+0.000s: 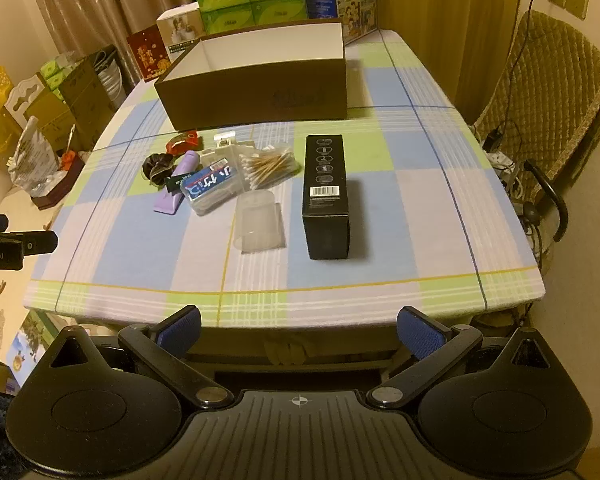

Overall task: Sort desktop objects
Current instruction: 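Move both tools toward the objects on the checkered tablecloth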

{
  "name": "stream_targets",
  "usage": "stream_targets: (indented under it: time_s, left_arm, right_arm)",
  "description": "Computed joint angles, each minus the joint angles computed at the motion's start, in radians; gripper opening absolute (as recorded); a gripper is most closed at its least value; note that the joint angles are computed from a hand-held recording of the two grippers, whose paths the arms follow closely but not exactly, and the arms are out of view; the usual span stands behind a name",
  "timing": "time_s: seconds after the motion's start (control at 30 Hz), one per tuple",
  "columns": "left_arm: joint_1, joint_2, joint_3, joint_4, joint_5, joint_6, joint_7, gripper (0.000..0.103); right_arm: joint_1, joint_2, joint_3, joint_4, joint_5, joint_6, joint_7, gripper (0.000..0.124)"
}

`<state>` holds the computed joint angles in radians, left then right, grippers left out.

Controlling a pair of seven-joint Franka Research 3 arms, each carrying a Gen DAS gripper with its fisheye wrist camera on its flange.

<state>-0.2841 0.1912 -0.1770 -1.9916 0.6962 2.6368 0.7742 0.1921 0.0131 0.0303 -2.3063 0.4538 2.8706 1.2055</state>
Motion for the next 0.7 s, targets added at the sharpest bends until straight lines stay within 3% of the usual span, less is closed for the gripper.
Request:
stream_targets:
  time_s: [0.37,0.7]
  left_arm:
    - [0.003,0.016,0.006,0.010,-0.005,0.003,0.002,0.102]
    - [0.005,0.045,0.013,0.041,-0.019,-0.001,0.015,0.102]
  right_arm:
    - [0.003,0.038,-0.003,0.034,-0.078,0.012,0.086,0.101]
    - [-0.002,0.085,0.007,0.086,-0.065,0.009,0.066,0.101]
